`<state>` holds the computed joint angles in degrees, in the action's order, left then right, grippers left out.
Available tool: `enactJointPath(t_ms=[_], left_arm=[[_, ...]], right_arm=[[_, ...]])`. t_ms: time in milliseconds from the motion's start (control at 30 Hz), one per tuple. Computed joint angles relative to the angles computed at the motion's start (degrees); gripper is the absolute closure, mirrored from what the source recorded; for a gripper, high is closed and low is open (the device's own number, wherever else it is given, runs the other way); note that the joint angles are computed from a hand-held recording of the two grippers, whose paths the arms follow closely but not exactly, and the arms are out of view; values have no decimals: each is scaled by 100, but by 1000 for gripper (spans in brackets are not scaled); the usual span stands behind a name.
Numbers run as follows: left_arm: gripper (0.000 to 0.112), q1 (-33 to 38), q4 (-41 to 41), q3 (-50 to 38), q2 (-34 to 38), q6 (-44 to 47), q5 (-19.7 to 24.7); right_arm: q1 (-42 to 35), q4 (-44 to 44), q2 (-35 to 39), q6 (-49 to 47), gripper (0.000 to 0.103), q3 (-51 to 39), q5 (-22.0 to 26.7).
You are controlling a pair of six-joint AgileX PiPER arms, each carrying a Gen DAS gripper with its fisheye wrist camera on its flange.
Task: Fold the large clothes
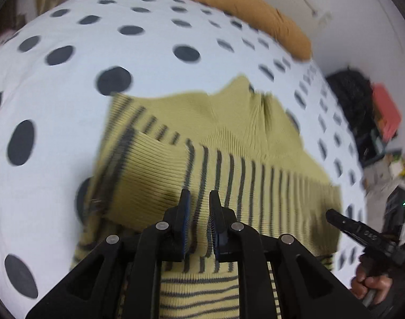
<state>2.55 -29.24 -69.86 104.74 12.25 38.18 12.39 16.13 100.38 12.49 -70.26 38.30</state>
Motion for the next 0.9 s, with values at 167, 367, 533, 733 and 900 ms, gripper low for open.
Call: enactJointPath(t_ms=[167,367,533,733,900], left_arm=[[101,-124,583,170,473,-426,-387],[111,-136,1716,742,-279,-1434,-532],[67,-519,3280,1587,-1318,-2778,-747],[64,-117,3374,2498,-1896,-2535,-674],[36,987,2631,3327,-2679,-1287,-481]], right_arm=[[403,-514,577,267,76,242,-30],[-36,-613,139,337,103,749,-155],[468,-1322,-734,945,88,1399,-228],[346,-1047,-703,776,68,2105,-290],[161,-680,-1435,670,67,2872,-310]])
